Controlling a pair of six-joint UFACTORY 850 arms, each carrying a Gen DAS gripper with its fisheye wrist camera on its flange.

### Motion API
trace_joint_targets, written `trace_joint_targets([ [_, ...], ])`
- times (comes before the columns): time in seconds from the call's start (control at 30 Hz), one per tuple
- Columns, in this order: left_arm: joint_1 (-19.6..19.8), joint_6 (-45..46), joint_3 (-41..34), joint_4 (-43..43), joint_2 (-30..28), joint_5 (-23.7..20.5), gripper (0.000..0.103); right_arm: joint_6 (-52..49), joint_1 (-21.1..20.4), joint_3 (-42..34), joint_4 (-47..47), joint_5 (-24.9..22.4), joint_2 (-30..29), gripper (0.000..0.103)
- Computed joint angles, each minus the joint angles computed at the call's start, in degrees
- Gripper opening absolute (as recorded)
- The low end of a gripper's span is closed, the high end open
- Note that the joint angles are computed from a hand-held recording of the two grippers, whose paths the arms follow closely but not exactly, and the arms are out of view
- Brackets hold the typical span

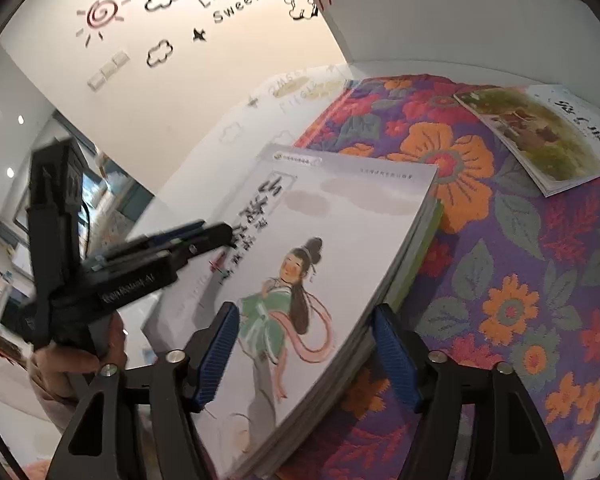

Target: Organize books

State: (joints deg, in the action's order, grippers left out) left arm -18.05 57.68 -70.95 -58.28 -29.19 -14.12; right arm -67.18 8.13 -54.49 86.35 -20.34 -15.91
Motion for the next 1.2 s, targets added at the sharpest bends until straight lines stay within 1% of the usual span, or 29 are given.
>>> trace_joint_targets([
  [0.17, 0.4, 1.7, 0.0, -2.5, 0.0, -0.5, 0.034, -1.5, -0.9, 0.1, 1.7, -2.3, -0.5, 0.073],
  [0.23, 0.2, 2.6, 0.6, -3.5, 0.7, 1.2, 0.034, -0.6, -1.3, 0.5, 0.7, -2.9, 0.1, 0.073],
  [0.27, 0.1, 4.9, 1.1, -5.9, 1.3, 1.9, 0.034, -1.0, -1.5, 0.9, 0.7, -2.6, 0.8, 0.073],
  [0.33, 0.2, 10.9, 1.9, -12.3, 2.3, 2.1, 0.035, -2.2, -2.0, 2.6, 0.5, -0.7, 3.3, 0.073],
  [0.37, -0.1, 12.3, 2.2, -14.1, 2.9, 2.6, 0.035, -1.9, -2.6, 3.7, -0.5, 0.4, 4.7, 0.073],
  [0.47, -2.1, 14.4, 3.3, -16.7, 4.9, 5.4, 0.034, 3.4, -5.0, 6.5, -7.1, 3.5, 8.8, 0.073],
  [0.5, -3.0, 16.2, 3.7, -18.4, 5.6, 5.6, 0.034, 4.9, -5.8, 7.2, -8.9, 4.1, 9.9, 0.073],
  [0.53, -3.5, 17.5, 4.0, -19.8, 6.1, 4.9, 0.035, 7.1, -7.3, 8.5, -11.5, 5.1, 11.7, 0.073],
  [0.6, -4.9, 18.0, 4.0, -20.4, 6.9, 1.8, 0.037, 10.5, -10.3, 11.0, -15.1, 6.3, 15.0, 0.073],
  [0.63, -5.9, 17.4, 3.8, -19.5, 7.1, 0.7, 0.037, 12.6, -12.5, 12.6, -17.3, 6.7, 17.1, 0.073],
  [0.73, -10.3, 13.4, 2.6, -13.0, 6.6, -2.3, 0.037, 18.4, -18.7, 16.1, -23.1, 7.7, 21.5, 0.073],
  [0.77, -11.6, 12.1, 1.9, -11.1, 5.9, -4.6, 0.037, 20.0, -20.7, 17.1, -24.7, 8.0, 22.7, 0.073],
  [0.8, -12.9, 10.6, 1.0, -9.4, 5.0, -7.2, 0.037, 20.8, -23.6, 18.8, -25.6, 8.5, 24.4, 0.073],
  [0.87, -15.2, 7.7, -0.9, -6.7, 2.6, -12.0, 0.037, 24.1, -27.6, 20.4, -29.1, 8.6, 26.1, 0.073],
  [0.9, -16.2, 6.1, -1.5, -5.4, 1.6, -13.6, 0.037, 24.5, -30.0, 21.3, -30.0, 8.6, 26.8, 0.073],
  [0.93, -17.7, 4.0, -2.5, -3.5, 0.1, -15.4, 0.037, 23.7, -32.1, 22.0, -30.1, 8.5, 27.0, 0.073],
  [1.0, -20.4, 1.8, -4.1, -1.2, -2.5, -17.7, 0.037, 20.0, -35.0, 22.5, -28.0, 8.6, 26.5, 0.073],
  [1.1, -22.9, -0.2, -5.9, 1.3, -5.3, -21.4, 0.037, 14.0, -38.2, 23.1, -23.3, 9.3, 25.0, 0.073],
  [1.17, -23.9, -1.7, -7.6, 3.3, -7.4, -25.0, 0.037, 11.6, -39.5, 22.8, -21.8, 6.8, 23.4, 0.073],
  [1.2, -24.2, -1.5, -8.0, 3.2, -8.0, -25.5, 0.037, 11.9, -40.1, 22.3, -22.7, 4.7, 22.2, 0.073],
])
